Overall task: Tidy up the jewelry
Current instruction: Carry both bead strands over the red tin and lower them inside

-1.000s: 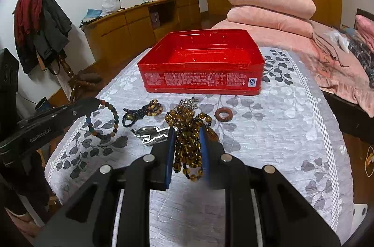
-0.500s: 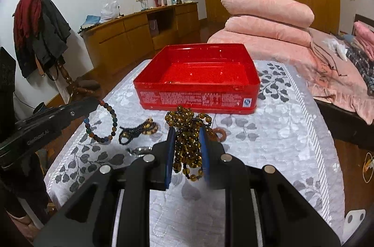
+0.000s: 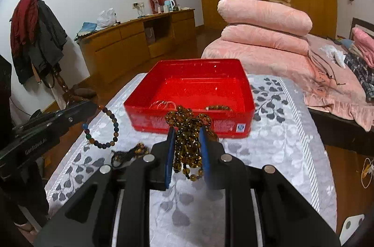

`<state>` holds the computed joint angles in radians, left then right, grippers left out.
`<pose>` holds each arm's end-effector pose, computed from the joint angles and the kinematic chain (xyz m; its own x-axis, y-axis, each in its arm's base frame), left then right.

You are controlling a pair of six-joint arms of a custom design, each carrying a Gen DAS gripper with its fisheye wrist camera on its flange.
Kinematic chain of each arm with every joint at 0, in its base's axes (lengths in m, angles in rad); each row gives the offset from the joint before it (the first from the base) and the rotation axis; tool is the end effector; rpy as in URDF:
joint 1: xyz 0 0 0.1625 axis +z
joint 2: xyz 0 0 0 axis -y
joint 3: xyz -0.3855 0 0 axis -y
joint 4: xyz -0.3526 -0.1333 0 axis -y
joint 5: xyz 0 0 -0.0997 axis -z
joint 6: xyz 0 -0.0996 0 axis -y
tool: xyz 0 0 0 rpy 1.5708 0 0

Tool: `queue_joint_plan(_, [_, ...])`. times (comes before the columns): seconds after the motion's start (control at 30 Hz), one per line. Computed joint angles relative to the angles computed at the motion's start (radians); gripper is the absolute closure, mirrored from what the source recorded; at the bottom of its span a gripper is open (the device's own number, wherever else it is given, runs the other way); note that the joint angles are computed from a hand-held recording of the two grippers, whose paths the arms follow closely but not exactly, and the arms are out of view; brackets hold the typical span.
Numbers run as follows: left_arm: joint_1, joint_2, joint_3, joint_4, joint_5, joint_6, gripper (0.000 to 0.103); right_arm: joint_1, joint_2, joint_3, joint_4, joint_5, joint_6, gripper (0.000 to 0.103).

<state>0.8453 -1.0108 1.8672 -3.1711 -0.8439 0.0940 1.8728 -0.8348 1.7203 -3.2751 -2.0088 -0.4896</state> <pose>-0.2220 -0.5510 0.2355 -0.8080 0.2101 -0.5504 0.5666 0.5332 -0.6283 0.2701 -0.5610 0.1864 -0.7488 -0.2834 0.5991 -0.6292 0.5880 -0.5083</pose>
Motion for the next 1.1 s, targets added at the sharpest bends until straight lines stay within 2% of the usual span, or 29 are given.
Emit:
queue_joint_plan(0.27, [0.016, 0.064, -0.101, 0.002, -0.009, 0.044, 0.095, -0.005, 0.034, -0.097, 0.034, 0.003, -0.013, 0.084])
queue_joint_plan(0.73, [0.061, 0.187, -0.305, 0.011, -0.042, 0.075, 0.095, -0.028, 0.116, -0.275, 0.152, 0.026, 0.035, 0.084])
queue_joint_plan(1.1, [0.126, 0.291, -0.487, 0.137, -0.08, 0.045, 0.095, -0.051, 0.221, -0.464, 0.286, 0.007, 0.062, 0.084])
